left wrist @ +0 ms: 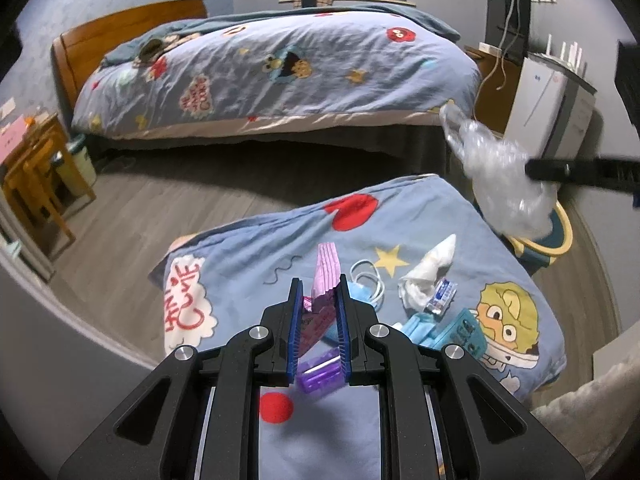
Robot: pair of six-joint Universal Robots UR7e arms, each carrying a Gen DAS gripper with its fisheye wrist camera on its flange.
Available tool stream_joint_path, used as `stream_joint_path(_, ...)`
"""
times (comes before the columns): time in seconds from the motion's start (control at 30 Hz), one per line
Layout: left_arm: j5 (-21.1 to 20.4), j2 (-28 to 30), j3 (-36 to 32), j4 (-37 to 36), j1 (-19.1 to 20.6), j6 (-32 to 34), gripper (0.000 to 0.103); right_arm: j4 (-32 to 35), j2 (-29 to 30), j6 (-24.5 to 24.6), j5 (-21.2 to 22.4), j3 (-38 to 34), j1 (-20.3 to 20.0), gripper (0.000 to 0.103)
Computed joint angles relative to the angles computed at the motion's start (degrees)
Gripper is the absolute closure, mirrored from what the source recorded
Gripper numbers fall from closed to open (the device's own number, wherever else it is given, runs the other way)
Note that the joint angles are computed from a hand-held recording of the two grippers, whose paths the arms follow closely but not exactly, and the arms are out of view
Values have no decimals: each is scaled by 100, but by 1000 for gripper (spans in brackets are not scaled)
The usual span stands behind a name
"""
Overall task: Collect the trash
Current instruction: 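Carry both held items over the bin and open both tools to drop them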
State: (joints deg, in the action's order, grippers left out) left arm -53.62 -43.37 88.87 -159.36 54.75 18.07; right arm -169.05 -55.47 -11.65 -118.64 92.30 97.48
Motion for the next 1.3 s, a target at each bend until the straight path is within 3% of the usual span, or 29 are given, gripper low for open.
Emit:
stream_joint_path(0.33,-90,238,-153,-65,-134,247,86,196,1,-590,-256,-379,-250,98)
stream_joint_path(0.67,-292,670,-692,33,-295,293,86,442,-52,-350,-93,-651,-648,98)
stream_joint_path(1.03,-958,1518,-1815,603,-523,580,86,198,-275,186,-294,-623,-1013,98)
stream_joint_path(1.3,-1140,2290,-2616,1159,-705,857,86,-160,-665,412,-249,-369,-1312,98)
